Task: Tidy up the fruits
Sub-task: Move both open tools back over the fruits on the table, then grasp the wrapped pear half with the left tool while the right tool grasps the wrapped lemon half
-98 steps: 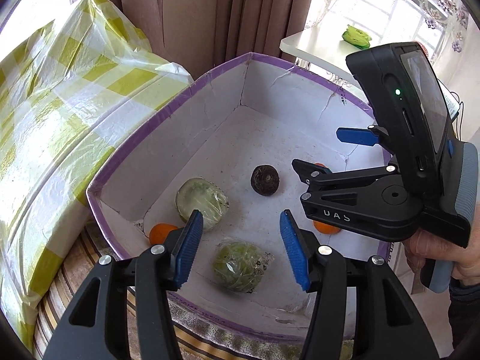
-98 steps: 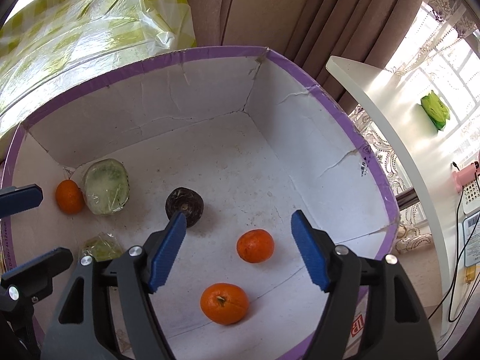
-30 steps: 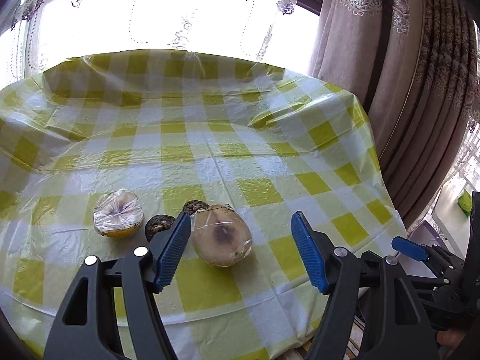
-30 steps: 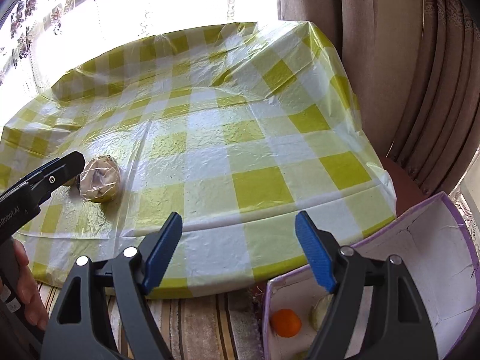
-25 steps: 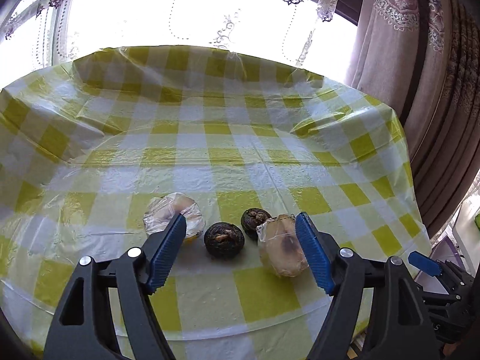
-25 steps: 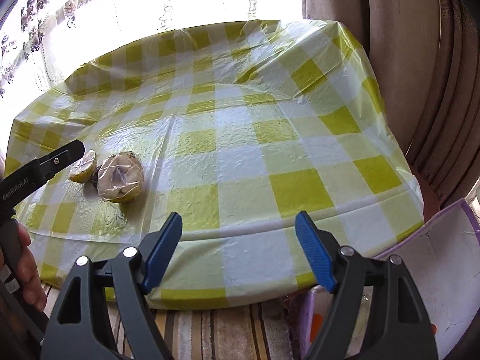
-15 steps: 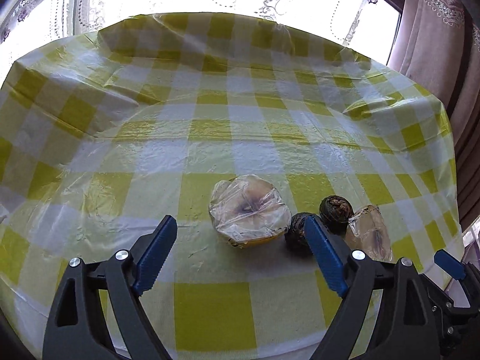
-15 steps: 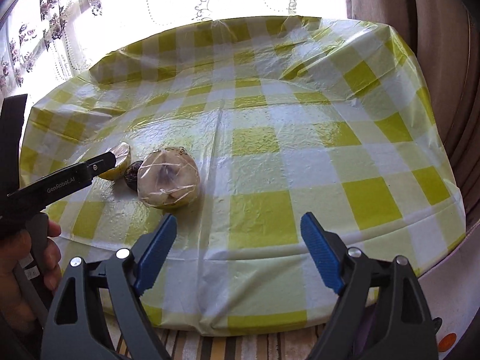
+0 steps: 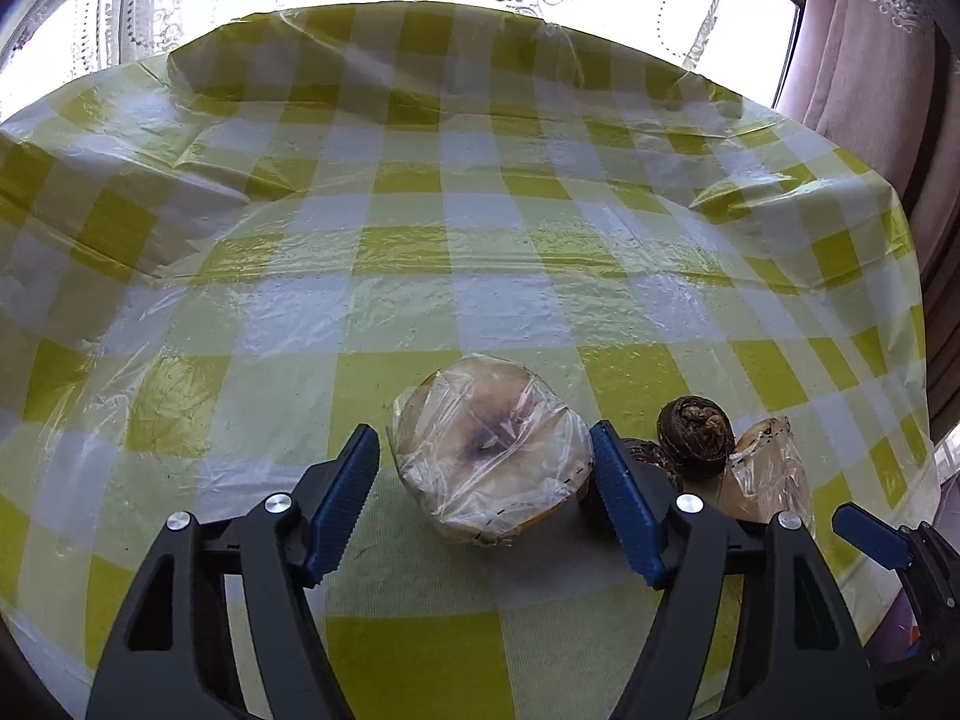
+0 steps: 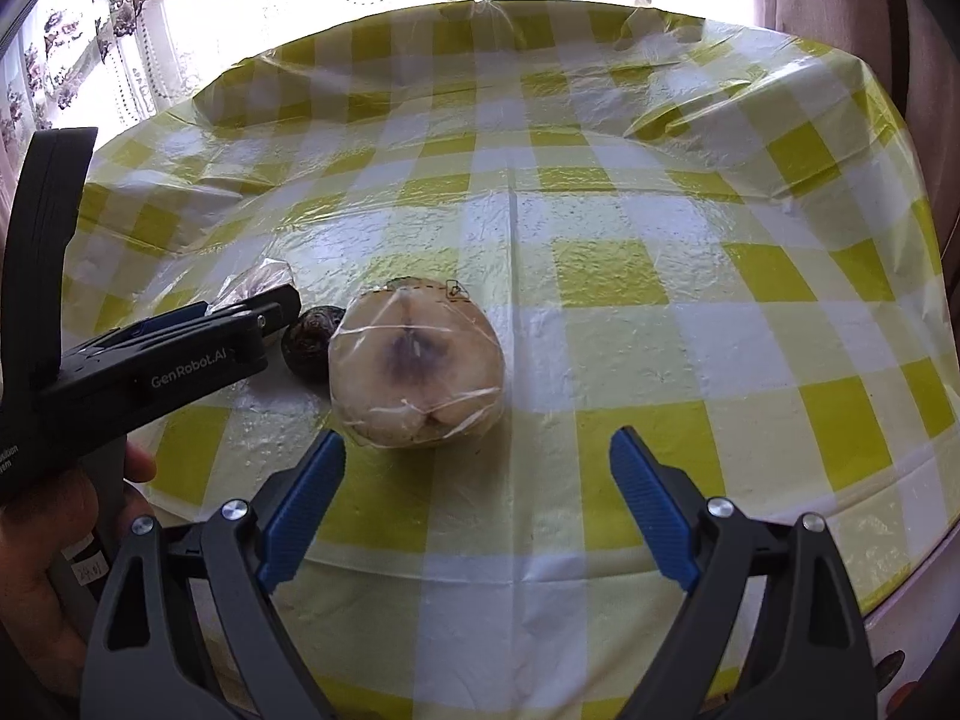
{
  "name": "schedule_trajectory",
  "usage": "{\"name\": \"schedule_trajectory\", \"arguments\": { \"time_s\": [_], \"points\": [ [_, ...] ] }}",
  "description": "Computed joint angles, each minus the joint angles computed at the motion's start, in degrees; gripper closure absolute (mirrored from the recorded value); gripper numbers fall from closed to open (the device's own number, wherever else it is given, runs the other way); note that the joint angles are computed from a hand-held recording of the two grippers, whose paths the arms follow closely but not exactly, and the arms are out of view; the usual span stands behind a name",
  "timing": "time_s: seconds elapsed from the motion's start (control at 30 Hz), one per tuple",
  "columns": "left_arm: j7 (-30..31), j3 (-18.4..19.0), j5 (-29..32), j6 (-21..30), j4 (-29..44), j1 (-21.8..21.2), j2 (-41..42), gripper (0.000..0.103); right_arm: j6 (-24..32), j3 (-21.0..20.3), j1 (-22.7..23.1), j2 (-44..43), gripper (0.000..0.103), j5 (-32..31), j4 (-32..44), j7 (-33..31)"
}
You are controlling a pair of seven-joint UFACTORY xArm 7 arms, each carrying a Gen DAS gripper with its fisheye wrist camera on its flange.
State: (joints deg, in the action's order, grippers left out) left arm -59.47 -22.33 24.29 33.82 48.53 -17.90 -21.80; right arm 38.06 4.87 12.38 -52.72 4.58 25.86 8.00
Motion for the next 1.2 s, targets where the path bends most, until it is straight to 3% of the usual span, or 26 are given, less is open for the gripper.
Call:
{"name": "schedule_trajectory", "arguments": {
  "time_s": [0.27, 0.6, 0.8, 0.97, 1.13, 1.17, 1.2],
  "points": [
    [0.48, 1.08, -2.53, -4.19, -2.93, -0.26, -2.05, 0.045, -0.52, 2.65, -0.22, 4.16, 0.013, -1.76, 1.84, 1.54],
    [-0.06, -0.22, -2.87, -2.74, -5.11, 2.13, -5.69, 0.045, 0.20, 6.57, -3.14, 8.37, 0.009, -8.24, 4.82, 6.52],
    [1.40, -0.94, -2.64, -0.73, -4.57, 2.25, -5.71, 0.044, 2.56, 5.82, -2.97, 10.48, 0.009, -9.51, 7.04, 7.47],
    [1.64, -1.67, -1.27, 1.14, -3.72, 2.28, -5.44, 0.035, 5.66, 4.18, -0.83, 11.42, 0.042, -7.88, 9.23, 5.82],
    [2.07, -1.58, -0.81, 2.25, -3.34, 1.79, -5.09, 0.036, 9.33, 4.33, -1.50, 11.56, 0.044, -7.97, 10.72, 6.28],
    [2.05, -1.68, -0.60, 2.48, -3.25, 1.75, -5.05, 0.046, 9.90, 4.31, -1.71, 11.45, 0.044, -8.00, 10.85, 6.45],
    [1.97, -1.60, -0.59, 2.41, -3.33, 1.66, -5.11, 0.046, 10.23, 4.25, -1.88, 11.26, 0.044, -8.01, 10.82, 6.59]
  ]
}}
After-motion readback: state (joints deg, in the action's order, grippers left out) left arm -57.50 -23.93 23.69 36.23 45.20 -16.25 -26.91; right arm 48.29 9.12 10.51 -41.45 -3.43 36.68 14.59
